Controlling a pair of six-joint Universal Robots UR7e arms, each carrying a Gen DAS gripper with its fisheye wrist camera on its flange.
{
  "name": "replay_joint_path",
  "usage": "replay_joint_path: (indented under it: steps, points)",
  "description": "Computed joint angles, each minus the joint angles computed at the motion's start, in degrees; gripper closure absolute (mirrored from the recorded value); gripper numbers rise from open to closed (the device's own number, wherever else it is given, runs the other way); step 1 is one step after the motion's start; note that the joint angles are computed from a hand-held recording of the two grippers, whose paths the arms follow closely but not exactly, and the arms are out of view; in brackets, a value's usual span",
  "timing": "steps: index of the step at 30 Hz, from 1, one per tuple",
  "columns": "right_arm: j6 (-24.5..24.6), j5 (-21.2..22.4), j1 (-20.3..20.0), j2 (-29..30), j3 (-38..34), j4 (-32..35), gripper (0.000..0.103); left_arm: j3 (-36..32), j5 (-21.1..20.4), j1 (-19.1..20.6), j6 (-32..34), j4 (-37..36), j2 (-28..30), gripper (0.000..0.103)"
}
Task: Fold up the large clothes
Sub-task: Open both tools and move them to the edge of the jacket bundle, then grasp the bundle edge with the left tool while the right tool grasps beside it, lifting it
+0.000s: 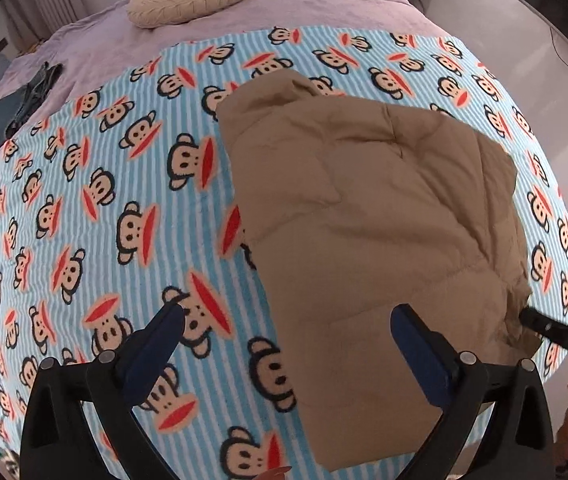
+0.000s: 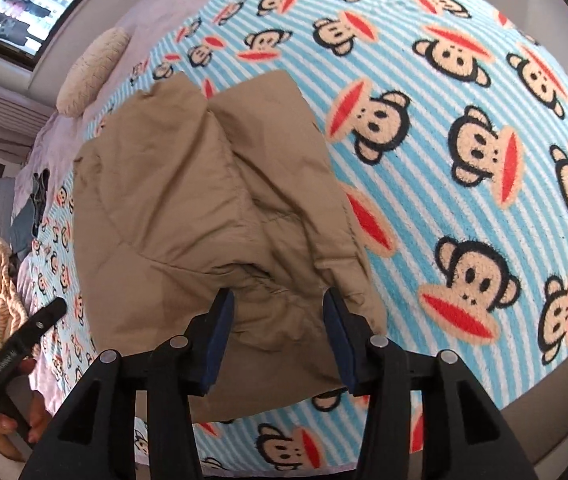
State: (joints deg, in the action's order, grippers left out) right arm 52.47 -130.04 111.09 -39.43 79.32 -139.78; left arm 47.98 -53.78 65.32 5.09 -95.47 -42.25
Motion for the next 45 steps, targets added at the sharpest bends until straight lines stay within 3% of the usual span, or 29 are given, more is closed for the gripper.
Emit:
replay_joint_path:
  steps: [3, 8, 13, 17, 24, 29, 36, 40, 43, 45]
  points:
    - [1.65, -1.69, 1.21, 1.38, -1.91, 1.48, 0.05, -0.26, -0.78, 0.85, 0.9, 0.22, -0.3, 0.0]
    - [3.69, -4.04, 3.44, 3.06, -3.25, 2.17, 0.024, 0.31, -2.89, 2.12, 2.12, 0.71, -1.71, 0.0]
    - [5.29, -4.61, 4.32, 3.8, -2.98, 0.72, 0.019, 1.47, -3.68, 2.86, 4.0, 0.04, -3.25, 0.0]
    - [4.95, -4.27, 4.27, 3.59, -1.92, -1.52, 0.0, 0.79, -3.31, 3.38, 3.77, 1.26, -3.14, 0.0]
    - [0.87, -3.34, 2.65, 1.22, -0.8, -2.08, 0.0, -0.79, -2.28, 3.31, 0.68, 2.83, -1.42, 0.0]
    - [-5.64, -0.85, 0.07, -0.17, -1.33, -2.87, 0.0, -3.38, -2.1, 2.89, -3.56, 4.69, 0.74, 0.0]
    - [-10.01, 5.53, -4.32, -2.86, 0.14, -2.32, 0.0, -9.61, -6.15, 3.63, -9.81, 9.38, 4.43, 0.0]
    - [-11.34, 9.72, -6.88, -5.11, 3.54, -5.33, 0.0, -12.02, -5.29, 4.22, -12.15, 11.0, 6.11, 0.0]
    - [-13.89, 14.35, -8.79, -6.36, 5.54, -7.55, 0.0, -15.82, -8.42, 5.51, -13.14, 12.87, 8.09, 0.0]
    - [-15.91, 16.89, -9.92, -6.69, 5.89, -7.16, 0.0, -20.57, -14.04, 6.97, -13.44, 15.05, 10.38, 0.0]
